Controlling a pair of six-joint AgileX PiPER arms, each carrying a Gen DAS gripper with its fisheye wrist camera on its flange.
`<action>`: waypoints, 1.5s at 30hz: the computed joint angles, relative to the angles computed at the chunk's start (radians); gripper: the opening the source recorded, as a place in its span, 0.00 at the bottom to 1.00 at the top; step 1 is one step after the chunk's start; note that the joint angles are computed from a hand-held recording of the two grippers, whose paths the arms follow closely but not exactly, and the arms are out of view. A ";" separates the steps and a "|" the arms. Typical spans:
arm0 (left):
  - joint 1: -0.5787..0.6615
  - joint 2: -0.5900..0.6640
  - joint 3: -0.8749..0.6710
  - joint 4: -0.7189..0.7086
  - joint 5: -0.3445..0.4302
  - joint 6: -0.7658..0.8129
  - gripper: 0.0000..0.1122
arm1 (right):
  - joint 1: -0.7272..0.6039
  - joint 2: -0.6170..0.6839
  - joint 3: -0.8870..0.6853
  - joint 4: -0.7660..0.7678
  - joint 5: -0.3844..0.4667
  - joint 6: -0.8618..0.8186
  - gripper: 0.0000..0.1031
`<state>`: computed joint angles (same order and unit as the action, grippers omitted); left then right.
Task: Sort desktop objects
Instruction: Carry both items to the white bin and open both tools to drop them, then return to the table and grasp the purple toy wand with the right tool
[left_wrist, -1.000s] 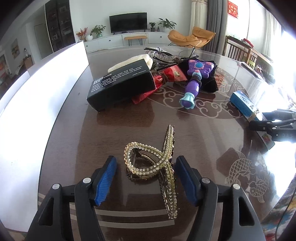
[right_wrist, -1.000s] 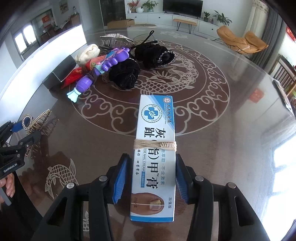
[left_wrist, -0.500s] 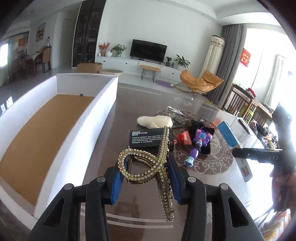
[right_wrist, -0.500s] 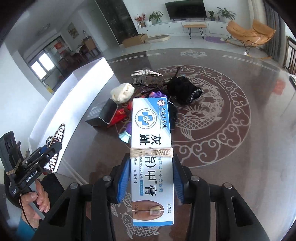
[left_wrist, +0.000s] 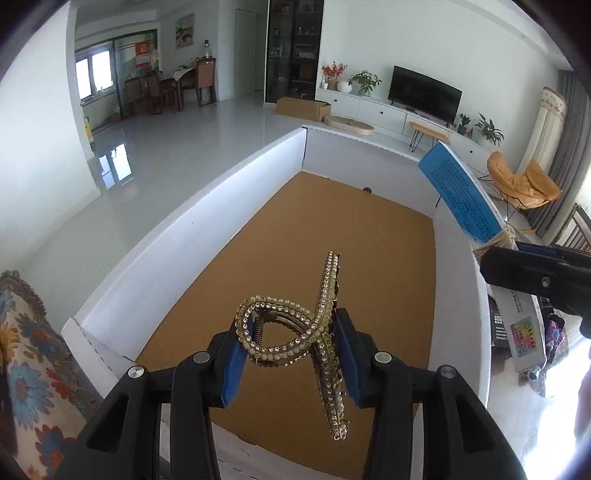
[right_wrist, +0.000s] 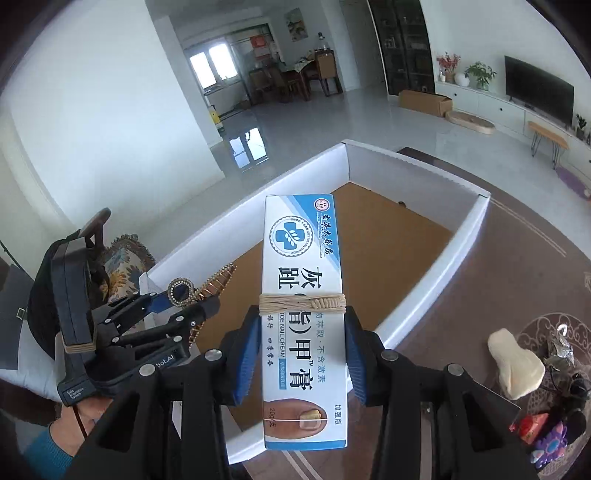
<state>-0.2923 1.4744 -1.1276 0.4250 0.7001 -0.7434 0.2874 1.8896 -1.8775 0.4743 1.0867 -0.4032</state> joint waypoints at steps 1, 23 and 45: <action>0.008 0.013 0.002 -0.004 0.002 0.009 0.40 | 0.034 0.030 -0.017 -0.025 -0.009 0.023 0.42; -0.512 -0.051 0.005 0.359 0.049 -0.419 0.80 | -0.448 -0.493 0.879 0.355 -0.436 -0.593 0.96; -0.653 0.544 -0.353 0.186 -0.002 -0.315 0.91 | -1.069 -0.357 1.066 0.324 -0.521 -0.967 1.00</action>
<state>-0.9454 2.0184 -1.4805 0.6108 0.6982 -1.0581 -0.7820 1.5328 -0.8110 0.7986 0.5653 -1.3705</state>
